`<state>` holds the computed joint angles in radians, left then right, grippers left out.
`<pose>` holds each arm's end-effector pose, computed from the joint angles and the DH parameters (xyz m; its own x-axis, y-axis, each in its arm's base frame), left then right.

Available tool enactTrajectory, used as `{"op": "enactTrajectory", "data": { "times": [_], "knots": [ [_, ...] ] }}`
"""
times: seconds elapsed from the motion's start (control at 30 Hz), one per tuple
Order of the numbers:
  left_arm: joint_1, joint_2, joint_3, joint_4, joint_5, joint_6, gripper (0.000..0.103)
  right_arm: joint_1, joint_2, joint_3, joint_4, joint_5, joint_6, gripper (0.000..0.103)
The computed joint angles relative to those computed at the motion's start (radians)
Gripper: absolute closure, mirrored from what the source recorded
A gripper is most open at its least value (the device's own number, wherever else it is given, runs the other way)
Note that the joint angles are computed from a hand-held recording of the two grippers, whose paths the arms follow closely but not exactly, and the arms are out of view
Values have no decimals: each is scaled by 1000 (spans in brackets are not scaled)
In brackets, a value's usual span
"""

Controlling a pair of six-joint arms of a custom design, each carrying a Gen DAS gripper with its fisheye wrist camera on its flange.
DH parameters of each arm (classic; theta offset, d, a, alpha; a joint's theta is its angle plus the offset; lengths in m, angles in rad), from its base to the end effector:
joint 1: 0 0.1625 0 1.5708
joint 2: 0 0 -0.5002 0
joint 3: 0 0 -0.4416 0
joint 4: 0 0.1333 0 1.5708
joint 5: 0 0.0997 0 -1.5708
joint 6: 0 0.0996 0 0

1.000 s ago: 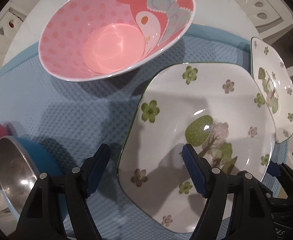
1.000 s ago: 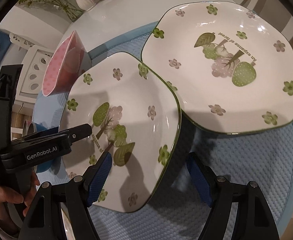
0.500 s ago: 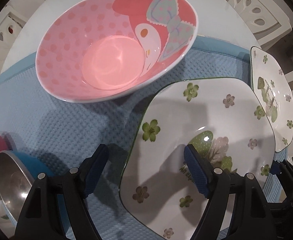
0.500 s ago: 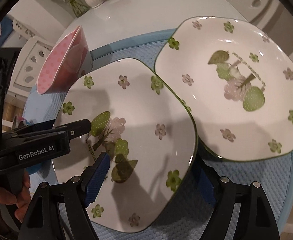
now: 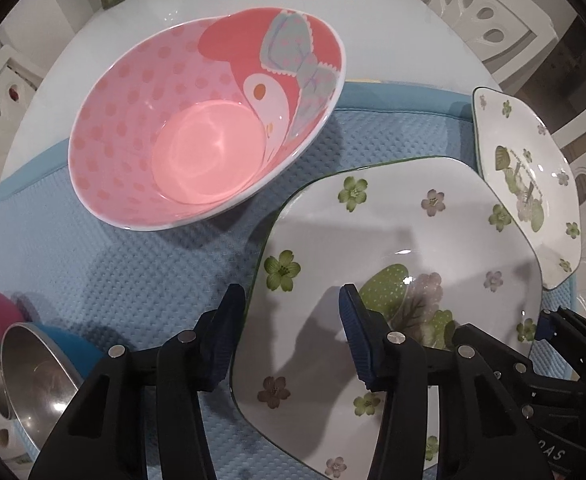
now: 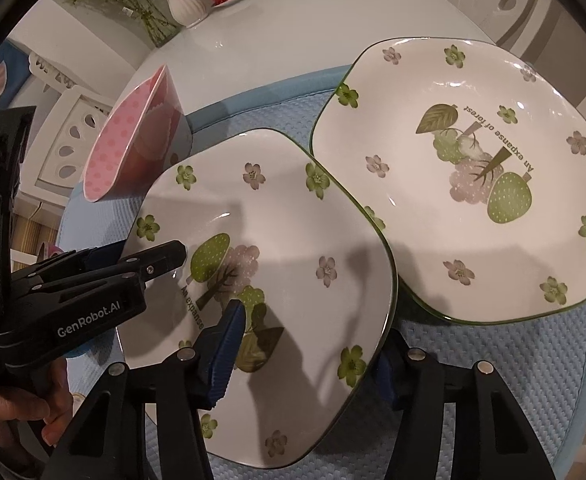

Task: Organize plates and bowls
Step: 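Close both grippers on the large green-flower plate rim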

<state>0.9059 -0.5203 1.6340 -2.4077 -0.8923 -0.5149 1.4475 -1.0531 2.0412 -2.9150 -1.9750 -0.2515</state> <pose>-0.2800 -0.6745 -0.0869 -0.7334 0.1627 -0.6600 0.2669 0.9619 -0.0595 0.0177 -0.6228 0.1774 -0.8961 0.0098 0.4438 -0.1112 0.9629 -0.2459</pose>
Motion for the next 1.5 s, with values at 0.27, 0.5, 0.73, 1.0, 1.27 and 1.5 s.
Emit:
{"op": "enactTrajectory", "data": {
  "times": [0.27,0.5,0.73,1.0,1.27,1.5],
  "knots": [
    [-15,-39,38,-50,-4,50,57,-19,-35,8,57,60,12,50],
    [-14,-63,77,-163,-101,125,68,-15,-60,24,57,94,-12,51],
    [-56,-47,61,-87,-60,86,65,6,-40,7,96,18,30,55],
    [-9,-114,93,0,49,-106,31,-38,-82,29,93,103,64,56],
    [24,-91,84,-14,35,-62,41,-32,-52,11,101,83,75,56],
    [40,-77,94,-113,-31,6,61,-27,-40,19,53,63,60,61]
  ]
}}
